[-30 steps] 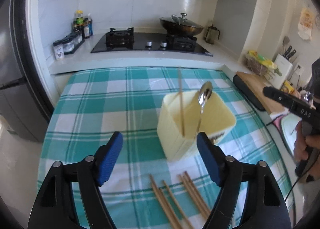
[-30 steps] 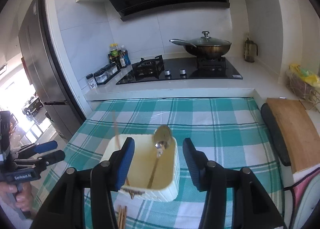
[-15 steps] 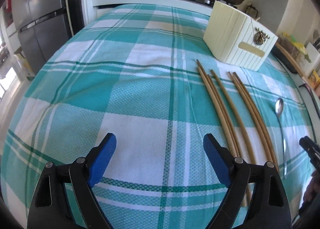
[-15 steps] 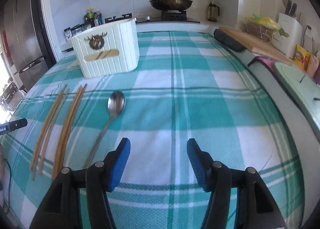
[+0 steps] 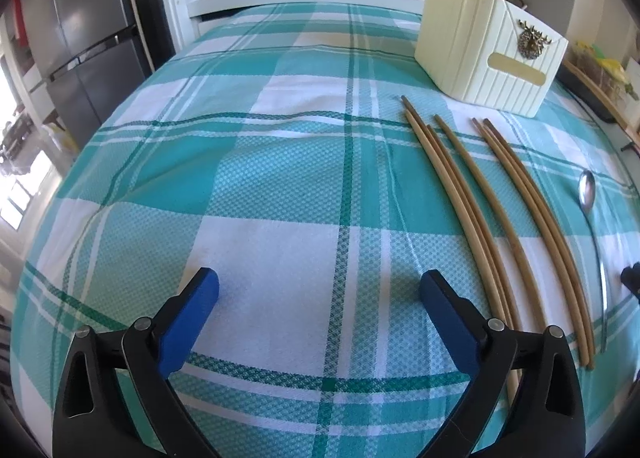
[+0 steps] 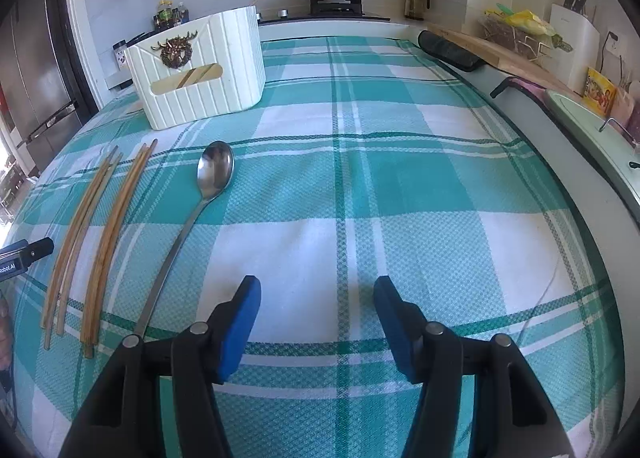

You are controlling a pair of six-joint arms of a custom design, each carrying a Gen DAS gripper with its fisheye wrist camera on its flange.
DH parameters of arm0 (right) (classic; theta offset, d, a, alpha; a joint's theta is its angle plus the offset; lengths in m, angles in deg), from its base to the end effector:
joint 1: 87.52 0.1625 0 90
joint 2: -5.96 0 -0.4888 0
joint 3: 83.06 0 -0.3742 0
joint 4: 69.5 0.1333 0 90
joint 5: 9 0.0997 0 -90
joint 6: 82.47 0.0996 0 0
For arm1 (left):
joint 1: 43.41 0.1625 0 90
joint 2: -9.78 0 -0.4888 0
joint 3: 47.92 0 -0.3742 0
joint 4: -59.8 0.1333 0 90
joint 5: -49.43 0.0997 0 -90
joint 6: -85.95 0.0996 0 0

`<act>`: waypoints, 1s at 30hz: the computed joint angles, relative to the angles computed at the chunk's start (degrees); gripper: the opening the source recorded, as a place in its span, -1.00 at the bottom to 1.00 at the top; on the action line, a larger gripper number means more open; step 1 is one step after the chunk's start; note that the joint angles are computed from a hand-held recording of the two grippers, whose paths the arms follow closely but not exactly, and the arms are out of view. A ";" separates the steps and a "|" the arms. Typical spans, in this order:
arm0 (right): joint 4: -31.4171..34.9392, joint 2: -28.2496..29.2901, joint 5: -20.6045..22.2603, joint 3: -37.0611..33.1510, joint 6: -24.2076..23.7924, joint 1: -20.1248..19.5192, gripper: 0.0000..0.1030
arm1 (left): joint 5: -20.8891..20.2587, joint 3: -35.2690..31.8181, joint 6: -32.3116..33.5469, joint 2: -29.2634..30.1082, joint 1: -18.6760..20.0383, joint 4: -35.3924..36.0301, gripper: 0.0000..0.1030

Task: Organize utensils
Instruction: 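Move both open tools back over the remaining spoon and chopsticks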

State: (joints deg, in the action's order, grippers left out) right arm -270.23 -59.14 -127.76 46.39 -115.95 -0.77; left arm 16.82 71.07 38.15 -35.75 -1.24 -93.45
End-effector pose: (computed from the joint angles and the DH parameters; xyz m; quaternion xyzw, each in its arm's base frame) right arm 0.0569 -0.5038 0.2805 0.1378 -0.8851 0.2901 0.3368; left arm -0.2526 -0.5219 0.0821 0.0430 0.8737 -0.3020 0.3790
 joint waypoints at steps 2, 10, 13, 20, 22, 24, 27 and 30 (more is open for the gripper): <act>-0.56 0.45 -0.95 -0.06 -0.46 0.35 0.16 | 0.05 -0.06 -0.38 0.00 0.01 0.37 0.97; -1.06 0.81 -1.62 -0.12 -0.92 0.54 0.17 | 0.33 0.08 -1.11 -0.09 -0.19 -0.03 0.98; -1.42 1.00 -2.06 -0.13 -1.27 0.65 0.17 | 0.63 1.87 0.57 0.26 -1.18 -8.73 0.98; -1.56 1.12 -2.16 -0.16 -1.30 0.68 0.17 | -1.28 -1.83 4.11 3.08 -1.50 -9.69 0.98; -1.55 1.10 -2.14 -0.15 -1.28 0.68 0.17 | -1.07 -2.81 3.32 3.88 -1.32 -7.76 0.98; -1.50 1.06 -2.06 -0.12 -1.21 0.66 0.17 | -0.60 -3.45 2.15 4.26 -1.21 -4.80 0.98; -1.52 1.04 -2.04 -0.10 -1.23 0.63 0.17 | -0.50 -2.96 1.02 3.84 -1.14 -4.51 0.98; -1.47 1.01 -2.00 -0.08 -1.14 0.64 0.17 | -0.48 -2.90 -0.40 3.55 -0.87 -3.38 0.98</act>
